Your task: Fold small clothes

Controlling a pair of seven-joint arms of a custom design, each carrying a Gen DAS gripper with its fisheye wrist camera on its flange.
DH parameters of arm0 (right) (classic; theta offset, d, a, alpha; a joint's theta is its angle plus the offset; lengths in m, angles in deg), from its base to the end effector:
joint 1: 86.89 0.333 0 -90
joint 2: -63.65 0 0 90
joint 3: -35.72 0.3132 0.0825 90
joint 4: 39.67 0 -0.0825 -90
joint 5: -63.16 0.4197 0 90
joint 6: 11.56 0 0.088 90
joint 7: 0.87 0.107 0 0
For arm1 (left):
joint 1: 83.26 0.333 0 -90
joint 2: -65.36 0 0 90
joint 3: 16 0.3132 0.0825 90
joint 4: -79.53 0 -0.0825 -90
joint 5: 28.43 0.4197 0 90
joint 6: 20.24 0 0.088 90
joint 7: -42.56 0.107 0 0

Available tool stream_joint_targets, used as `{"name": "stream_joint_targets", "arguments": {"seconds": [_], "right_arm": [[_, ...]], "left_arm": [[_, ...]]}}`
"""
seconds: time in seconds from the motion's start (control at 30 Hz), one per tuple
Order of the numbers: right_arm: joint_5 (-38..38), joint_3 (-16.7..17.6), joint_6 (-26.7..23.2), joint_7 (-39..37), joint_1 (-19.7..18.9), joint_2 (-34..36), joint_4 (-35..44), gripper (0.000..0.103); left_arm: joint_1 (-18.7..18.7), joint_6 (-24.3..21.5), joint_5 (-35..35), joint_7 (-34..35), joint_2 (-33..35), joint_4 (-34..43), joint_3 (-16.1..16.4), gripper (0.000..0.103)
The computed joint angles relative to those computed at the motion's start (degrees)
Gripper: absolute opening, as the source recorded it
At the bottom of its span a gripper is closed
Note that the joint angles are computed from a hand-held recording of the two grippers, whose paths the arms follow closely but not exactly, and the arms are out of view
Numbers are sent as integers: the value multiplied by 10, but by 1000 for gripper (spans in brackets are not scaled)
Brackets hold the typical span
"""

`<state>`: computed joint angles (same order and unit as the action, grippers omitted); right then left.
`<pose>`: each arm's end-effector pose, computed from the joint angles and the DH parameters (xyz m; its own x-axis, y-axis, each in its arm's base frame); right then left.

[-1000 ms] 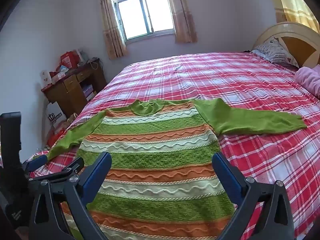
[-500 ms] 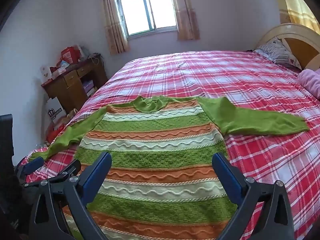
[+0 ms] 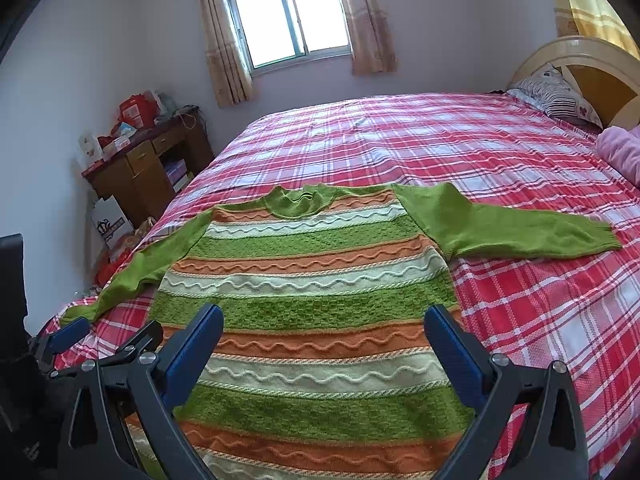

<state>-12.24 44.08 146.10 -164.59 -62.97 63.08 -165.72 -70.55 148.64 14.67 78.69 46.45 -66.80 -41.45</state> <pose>0.4717 0.3447 0.4020 -0.0729 -0.9790 -0.1902 -0.6131 0.1944 -0.7657 0.4677 -0.1525 0.4088 0.0337 -0.9946 -0.0977 -0.7085 0.0452 -0.7043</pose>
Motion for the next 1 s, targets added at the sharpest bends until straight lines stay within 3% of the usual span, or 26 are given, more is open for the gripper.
{"name": "stream_joint_targets", "arguments": {"seconds": [1.0], "right_arm": [[8, 0, 0, -2, -3, -3, -5, 101]], "left_arm": [[-7, 1, -21, 18, 2, -3, -1, 102]]}}
